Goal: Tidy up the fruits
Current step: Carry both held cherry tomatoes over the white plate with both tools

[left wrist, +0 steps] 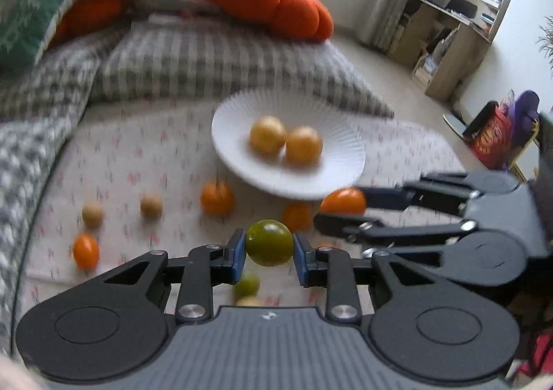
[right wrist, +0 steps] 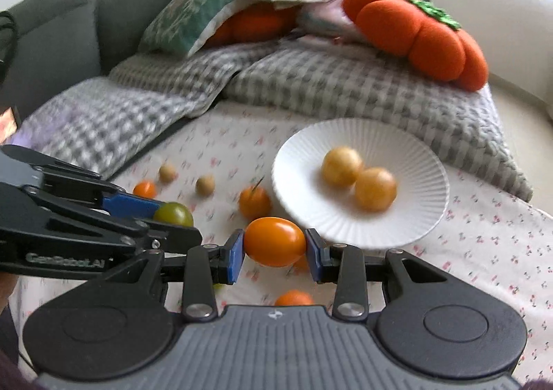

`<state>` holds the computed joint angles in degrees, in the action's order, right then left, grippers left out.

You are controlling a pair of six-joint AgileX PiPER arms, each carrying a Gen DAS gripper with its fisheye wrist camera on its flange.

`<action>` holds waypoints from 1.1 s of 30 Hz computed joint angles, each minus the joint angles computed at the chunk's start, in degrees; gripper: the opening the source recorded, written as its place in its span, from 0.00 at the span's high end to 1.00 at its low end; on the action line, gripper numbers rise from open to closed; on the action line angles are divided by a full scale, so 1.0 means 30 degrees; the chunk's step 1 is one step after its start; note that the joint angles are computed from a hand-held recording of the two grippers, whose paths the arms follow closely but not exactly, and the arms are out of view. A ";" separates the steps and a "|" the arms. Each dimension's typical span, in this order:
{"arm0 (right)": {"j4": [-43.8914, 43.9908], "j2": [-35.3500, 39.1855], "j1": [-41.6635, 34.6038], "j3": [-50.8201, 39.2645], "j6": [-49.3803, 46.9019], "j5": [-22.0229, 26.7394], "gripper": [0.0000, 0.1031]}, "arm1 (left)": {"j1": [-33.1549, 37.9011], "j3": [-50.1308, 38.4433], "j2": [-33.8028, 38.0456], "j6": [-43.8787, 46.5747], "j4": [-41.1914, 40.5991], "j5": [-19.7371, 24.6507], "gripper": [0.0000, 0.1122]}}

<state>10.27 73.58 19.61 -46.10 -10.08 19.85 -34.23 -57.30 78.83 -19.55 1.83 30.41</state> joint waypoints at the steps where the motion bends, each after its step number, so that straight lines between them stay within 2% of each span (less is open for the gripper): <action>1: -0.0676 0.0403 -0.0013 -0.0262 0.0803 -0.0268 0.67 | -0.0085 -0.0601 0.0315 -0.0195 0.0259 0.0250 0.81; 3: -0.1181 0.0921 -0.0501 -0.0684 0.1285 -0.0499 0.67 | 0.0020 -0.2140 0.1226 0.0072 -0.0286 0.1075 0.81; 5: -0.0144 0.1388 -0.1416 -0.1130 0.0492 -0.0389 0.67 | 0.0075 -0.3244 0.1948 0.0223 -0.0856 0.1376 0.81; 7: 0.0852 0.1788 -0.2150 -0.1480 -0.0383 -0.0425 0.67 | -0.0158 -0.3870 0.2460 -0.0078 -0.0538 0.1331 0.81; 10: 0.0750 0.2045 -0.2637 -0.1683 -0.0267 -0.0667 0.67 | -0.0034 -0.4690 0.3385 0.0403 -0.1249 0.1278 0.81; 19: 0.2132 0.3775 -0.4206 -0.2540 -0.2001 -0.0382 0.67 | 0.1104 -0.5187 0.4970 0.1161 -0.2522 0.0766 0.81; 23: 0.1306 0.4582 -0.4343 -0.2926 -0.1249 -0.0453 0.67 | 0.1438 -0.5664 0.5705 0.1656 -0.3119 0.0463 0.81; 28: 0.1078 0.5172 -0.4292 -0.3283 -0.1136 -0.0498 0.67 | 0.1214 -0.6505 0.7051 0.1025 -0.2206 0.0336 0.81; 33: 0.5157 0.5908 -0.4946 -0.3671 -0.4743 0.0392 0.67 | 0.1424 -0.6957 0.8193 0.2382 -0.3200 -0.0270 0.81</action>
<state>25.74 91.30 4.77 -57.11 -24.31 21.03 -29.96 -78.17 103.41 -12.41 -7.78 29.60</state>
